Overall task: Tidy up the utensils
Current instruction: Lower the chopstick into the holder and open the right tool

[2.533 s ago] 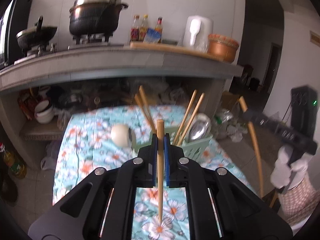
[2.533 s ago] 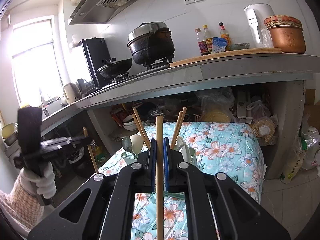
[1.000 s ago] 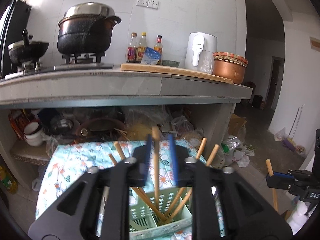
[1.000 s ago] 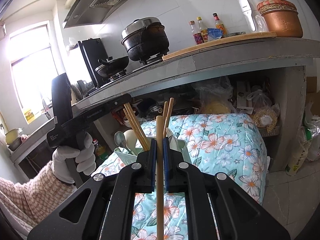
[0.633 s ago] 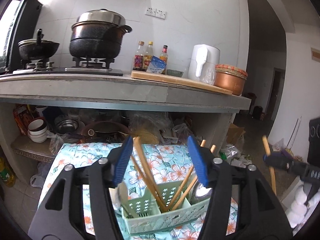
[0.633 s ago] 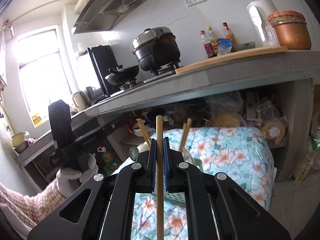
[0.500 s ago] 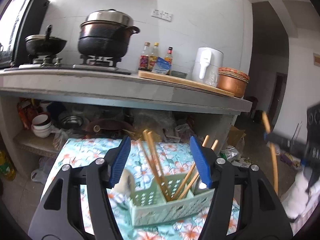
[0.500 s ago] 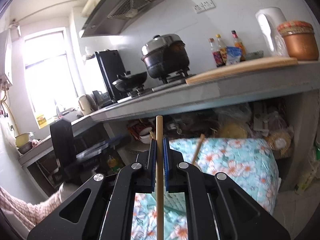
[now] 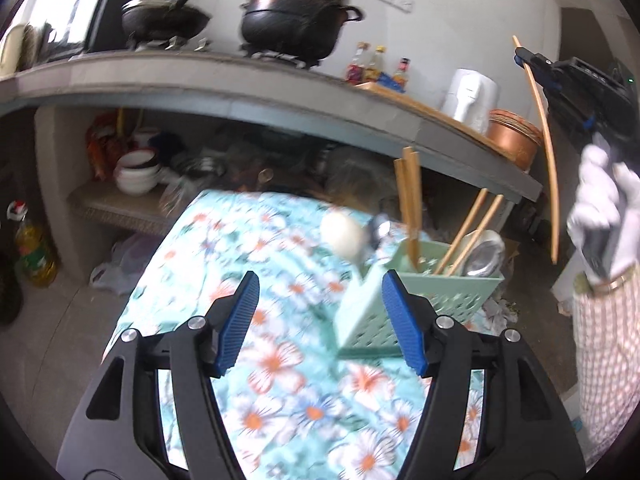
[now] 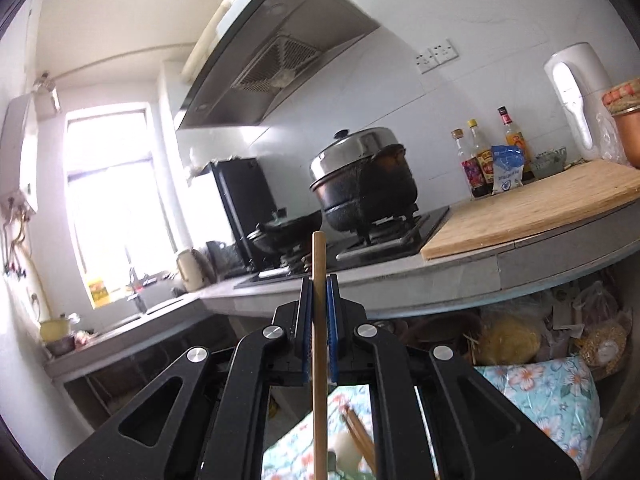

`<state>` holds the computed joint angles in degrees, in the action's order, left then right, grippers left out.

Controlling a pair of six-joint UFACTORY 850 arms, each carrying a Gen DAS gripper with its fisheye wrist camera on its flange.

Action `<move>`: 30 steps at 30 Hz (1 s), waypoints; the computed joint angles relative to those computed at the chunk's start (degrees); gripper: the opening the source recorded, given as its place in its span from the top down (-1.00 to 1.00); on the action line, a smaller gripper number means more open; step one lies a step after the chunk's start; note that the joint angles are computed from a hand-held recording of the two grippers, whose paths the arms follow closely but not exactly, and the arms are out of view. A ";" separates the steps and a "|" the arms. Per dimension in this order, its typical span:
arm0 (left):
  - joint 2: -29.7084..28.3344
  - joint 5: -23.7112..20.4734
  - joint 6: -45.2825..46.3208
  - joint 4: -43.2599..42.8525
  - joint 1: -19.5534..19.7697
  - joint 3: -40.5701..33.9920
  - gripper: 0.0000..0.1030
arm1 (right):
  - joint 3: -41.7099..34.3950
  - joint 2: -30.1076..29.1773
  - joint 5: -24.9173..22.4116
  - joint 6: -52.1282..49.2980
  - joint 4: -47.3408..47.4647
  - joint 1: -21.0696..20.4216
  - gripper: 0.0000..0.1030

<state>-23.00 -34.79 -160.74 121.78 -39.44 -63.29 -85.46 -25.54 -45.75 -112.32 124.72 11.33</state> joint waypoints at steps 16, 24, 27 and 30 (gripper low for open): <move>0.01 -0.02 -6.57 3.42 3.03 3.48 -0.17 | -7.98 -9.86 16.49 -22.89 27.48 6.34 0.86; -0.31 0.37 -10.70 6.16 3.79 3.89 -0.17 | -4.62 -8.91 15.92 -43.17 44.15 8.61 0.86; -0.22 0.32 -10.86 6.13 3.81 4.02 -0.17 | -4.08 -8.94 15.67 -47.45 47.61 9.11 0.86; -0.23 0.20 -10.92 5.93 3.72 4.01 -0.17 | -3.50 -8.94 15.49 -48.67 48.81 9.33 0.86</move>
<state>-23.23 -34.59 -171.66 127.71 -35.72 -59.28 -88.96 -34.48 -30.26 -160.99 173.52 20.66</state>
